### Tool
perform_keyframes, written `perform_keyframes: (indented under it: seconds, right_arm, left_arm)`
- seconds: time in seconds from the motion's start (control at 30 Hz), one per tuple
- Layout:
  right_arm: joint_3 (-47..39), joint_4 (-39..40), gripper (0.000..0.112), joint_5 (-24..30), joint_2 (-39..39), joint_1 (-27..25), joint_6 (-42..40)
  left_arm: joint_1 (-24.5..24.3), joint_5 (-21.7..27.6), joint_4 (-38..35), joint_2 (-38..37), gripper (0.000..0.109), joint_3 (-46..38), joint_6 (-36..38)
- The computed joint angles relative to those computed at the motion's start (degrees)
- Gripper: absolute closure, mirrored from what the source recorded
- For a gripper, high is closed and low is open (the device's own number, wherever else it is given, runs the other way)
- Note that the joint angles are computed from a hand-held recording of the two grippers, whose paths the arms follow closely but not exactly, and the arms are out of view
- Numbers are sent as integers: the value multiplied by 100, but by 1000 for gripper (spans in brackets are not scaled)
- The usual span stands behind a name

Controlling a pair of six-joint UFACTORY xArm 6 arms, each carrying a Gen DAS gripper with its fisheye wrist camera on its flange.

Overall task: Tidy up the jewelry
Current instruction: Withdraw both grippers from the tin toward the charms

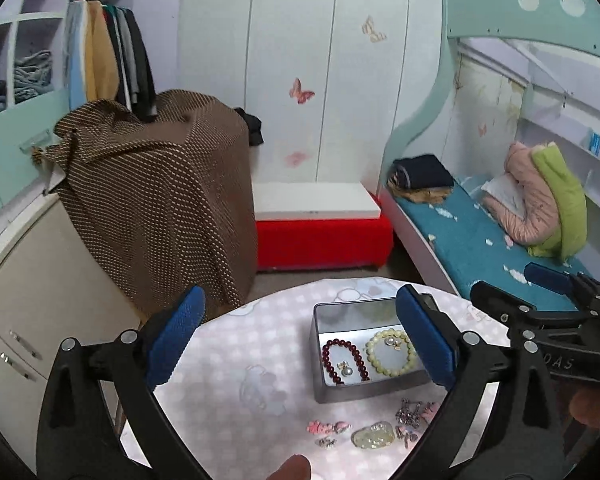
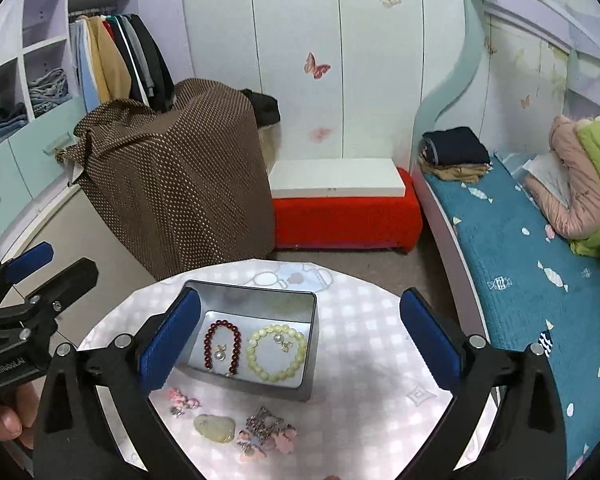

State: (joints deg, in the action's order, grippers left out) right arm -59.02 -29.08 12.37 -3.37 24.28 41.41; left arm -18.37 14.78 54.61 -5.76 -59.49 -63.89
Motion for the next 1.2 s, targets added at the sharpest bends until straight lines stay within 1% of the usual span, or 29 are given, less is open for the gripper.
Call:
perform_keyframes:
  seconds: [0.07,0.17,0.27,0.43,0.6,0.67,0.8,0.97,1.13,1.2]
  right_arm:
    - [226,-54,16,-24,-260,27,82]
    - [551,-373,16,-44,-615,63,401]
    - [883,-644,16,68,-947,95,651]
    - [1273,-1050,16,389,-1256,192,1006]
    - [1542,-967,16,421,-1346,247,980]
    - [1619,-1021,16,452,-1354,266,1048]
    - [1726,-957,16,453,-1315,299,1020]
    - [1732,-875,16,469,-1053,323,848]
    - [1667,-675,16,422,-759,297,588]
    - [1644,-676,16,398,-653,271,552]
  left_arm:
    - [-17,30,158,-258,12,205,-161]
    - [-31,60,325,-635,12,577,-393]
    - [-60,161,560,-933,12,938,-641]
    - [-96,230,502,-1085,12,1397,-686]
    - [-162,261,604,-1101,12,1716,-807]
    - [-187,269,735,-1078,12,1802,-926]
    - [-212,232,713,-935,12,1894,-889]
    - [-234,112,588,-587,12,1796,-689]
    - [-238,-11,109,-59,13,1546,-222]
    - [-225,-82,-225,173,13,1434,77]
